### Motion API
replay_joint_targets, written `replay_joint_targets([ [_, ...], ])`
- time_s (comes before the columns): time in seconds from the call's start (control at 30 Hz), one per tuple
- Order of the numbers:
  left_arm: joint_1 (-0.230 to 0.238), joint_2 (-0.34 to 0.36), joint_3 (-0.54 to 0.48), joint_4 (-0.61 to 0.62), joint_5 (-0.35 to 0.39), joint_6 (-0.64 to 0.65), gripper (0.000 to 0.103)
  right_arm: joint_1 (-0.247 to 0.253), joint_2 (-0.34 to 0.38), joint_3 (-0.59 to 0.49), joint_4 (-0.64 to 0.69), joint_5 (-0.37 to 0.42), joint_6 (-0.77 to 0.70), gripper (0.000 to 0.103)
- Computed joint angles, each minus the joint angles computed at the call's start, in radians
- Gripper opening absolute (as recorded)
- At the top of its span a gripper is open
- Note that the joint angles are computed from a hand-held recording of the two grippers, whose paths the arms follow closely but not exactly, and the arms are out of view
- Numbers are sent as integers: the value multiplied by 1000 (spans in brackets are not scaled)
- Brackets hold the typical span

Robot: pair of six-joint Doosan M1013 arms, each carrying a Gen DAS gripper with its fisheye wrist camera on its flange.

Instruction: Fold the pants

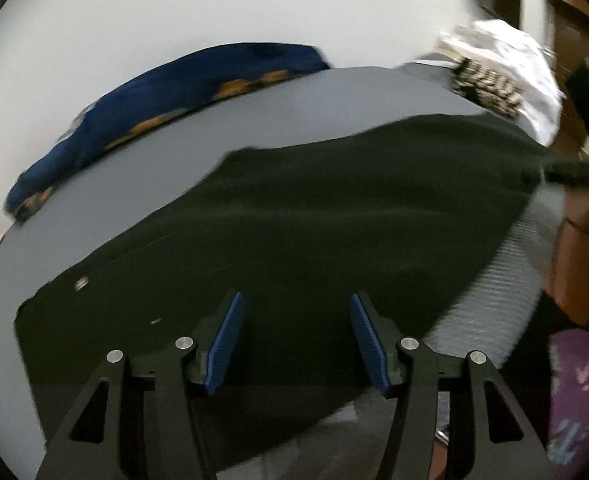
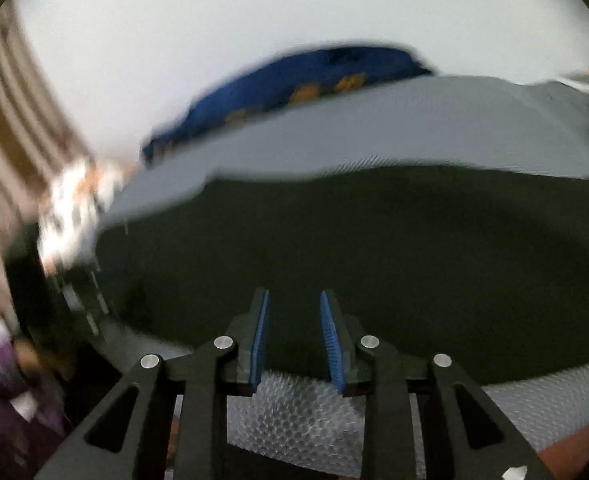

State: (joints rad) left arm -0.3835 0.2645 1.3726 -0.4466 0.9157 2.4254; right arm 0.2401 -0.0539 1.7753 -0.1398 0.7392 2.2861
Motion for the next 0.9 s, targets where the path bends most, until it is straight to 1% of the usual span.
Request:
replay_joint_targets([
  [0.03, 6, 4, 0, 17, -20, -23, 57, -10, 27, -17, 38, 47, -78, 25],
  [0.07, 14, 10, -5, 27, -25, -39, 57, -7, 52, -36, 44, 103, -113, 25],
  [0.1, 19, 14, -10, 38, -25, -55, 57, -3, 57, -45, 29, 107, -122, 26],
  [0.13, 27, 18, -17, 46, -25, -74, 57, -11, 54, -54, 61, 92, -148, 25],
  [0.17, 35, 19, -18, 38, -26, -76, 57, -24, 47, -61, 90, 66, -171, 25],
  [0.2, 47, 19, -22, 16, -29, -74, 57, -28, 42, -74, 91, 38, -176, 26],
  [0.23, 57, 19, -23, 2, -39, -70, 58, -41, 38, -86, 125, 9, -215, 31],
  [0.27, 68, 10, -11, -2, -81, -60, 59, -58, 43, -101, 193, -17, -277, 35],
  [0.3, 69, 4, -1, 11, -123, -60, 64, -80, 50, -117, 275, -42, -351, 50],
  [0.33, 72, -5, 18, 33, -189, -61, 69, -100, 65, -138, 330, -59, -407, 60],
  [0.37, 76, -9, 30, 51, -238, -65, 70, -121, 83, -157, 386, -58, -467, 64],
  [0.4, 81, -8, 35, 66, -265, -72, 71, -138, 111, -185, 448, -43, -538, 64],
  [0.47, 93, 1, 29, 117, -283, -117, 71, -155, 164, -232, 489, -9, -629, 64],
  [0.5, 100, 10, 20, 150, -285, -156, 71, -166, 202, -266, 506, 28, -676, 61],
  [0.53, 107, 18, 10, 171, -285, -190, 71, -174, 229, -288, 528, 54, -705, 54],
  [0.57, 115, 23, 4, 184, -286, -217, 71, -183, 259, -309, 562, 80, -741, 51],
  [0.6, 120, 26, 0, 194, -291, -241, 71, -185, 293, -336, 589, 102, -770, 46],
  [0.63, 128, 30, -4, 201, -296, -265, 71, -182, 324, -366, 593, 124, -794, 46],
  [0.7, 142, 36, -9, 212, -302, -306, 71, -175, 362, -398, 575, 164, -838, 44],
  [0.73, 145, 41, -14, 222, -298, -324, 71, -175, 382, -420, 577, 189, -860, 42],
  [0.77, 146, 48, -21, 252, -294, -361, 71, -178, 394, -437, 584, 212, -876, 42],
  [0.83, 153, 55, -28, 277, -283, -396, 71, -181, 430, -477, 589, 250, -904, 41],
  [0.87, 157, 57, -31, 267, -273, -397, 71, -185, 444, -493, 606, 273, -923, 41],
  [0.9, 160, 59, -33, 263, -269, -400, 71, -190, 461, -512, 637, 310, -950, 38],
])
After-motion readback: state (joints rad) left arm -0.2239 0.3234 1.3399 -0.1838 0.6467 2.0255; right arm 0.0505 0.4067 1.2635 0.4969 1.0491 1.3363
